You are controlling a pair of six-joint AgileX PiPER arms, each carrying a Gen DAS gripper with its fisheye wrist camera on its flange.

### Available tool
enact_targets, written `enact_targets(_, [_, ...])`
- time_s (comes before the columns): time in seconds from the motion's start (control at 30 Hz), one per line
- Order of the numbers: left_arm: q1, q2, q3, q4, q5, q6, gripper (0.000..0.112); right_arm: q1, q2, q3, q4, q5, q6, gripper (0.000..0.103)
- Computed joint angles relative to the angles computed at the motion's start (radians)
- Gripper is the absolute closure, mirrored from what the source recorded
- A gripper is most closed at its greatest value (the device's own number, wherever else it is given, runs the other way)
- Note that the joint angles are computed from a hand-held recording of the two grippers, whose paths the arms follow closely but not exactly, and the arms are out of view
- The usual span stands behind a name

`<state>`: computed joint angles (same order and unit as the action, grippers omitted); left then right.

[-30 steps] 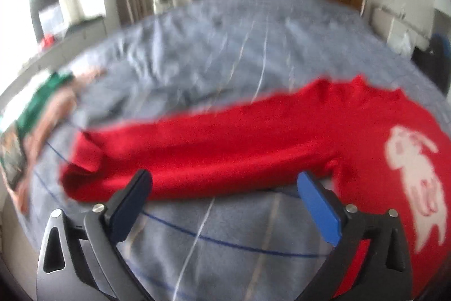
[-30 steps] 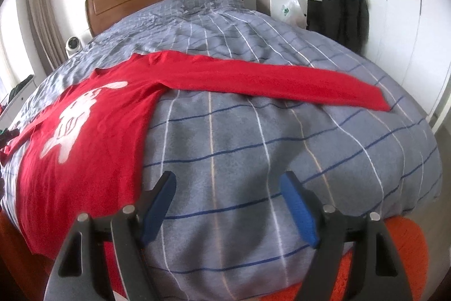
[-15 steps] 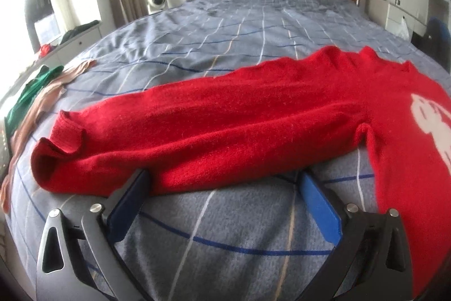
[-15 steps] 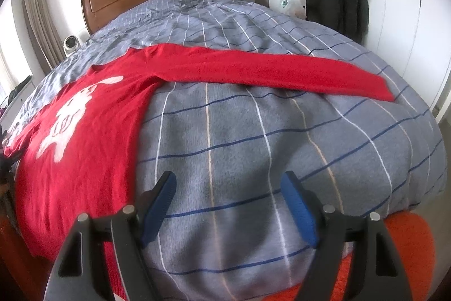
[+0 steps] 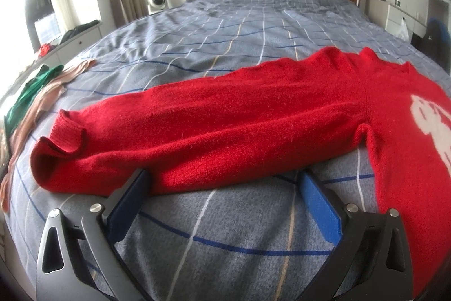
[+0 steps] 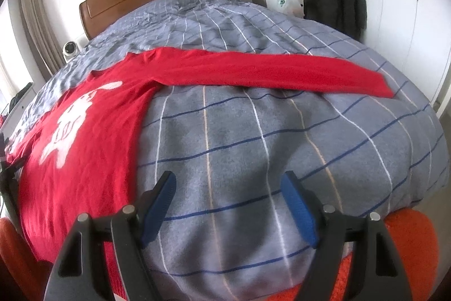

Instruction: Fold small clothes

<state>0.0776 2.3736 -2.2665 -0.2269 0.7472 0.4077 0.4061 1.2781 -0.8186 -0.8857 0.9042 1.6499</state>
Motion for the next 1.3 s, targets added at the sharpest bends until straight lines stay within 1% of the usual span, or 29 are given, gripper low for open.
enact_targets(0.07, [0.000,0.000,-0.001,0.000,0.000,0.000,0.010,0.014,-0.016,0.010,-0.012,0.016,0.019,0.027])
enact_targets(0.23, [0.000,0.001,-0.001,0.000,0.000,0.000,0.010,-0.018,-0.035,0.031,0.006,-0.016,0.028,0.027])
enact_targets(0.33, [0.000,0.001,-0.002,0.000,0.000,0.000,0.010,-0.014,-0.045,0.038,-0.008,-0.018,0.049,0.027])
enact_targets(0.57, [0.000,0.001,0.000,0.000,-0.001,0.000,0.010,-0.018,-0.047,0.040,-0.002,-0.030,0.041,0.027])
enact_targets(0.97, [0.000,0.000,0.002,-0.001,-0.003,0.000,0.010,-0.023,-0.040,0.037,0.013,-0.042,0.031,0.027])
enact_targets(1.2, [0.000,-0.002,0.005,-0.001,-0.005,0.001,0.010,-0.046,-0.012,0.026,0.037,-0.069,0.005,0.027])
enact_targets(1.3, [0.000,-0.001,0.005,-0.001,-0.005,0.001,0.010,-0.043,-0.008,0.023,0.037,-0.068,-0.002,0.027])
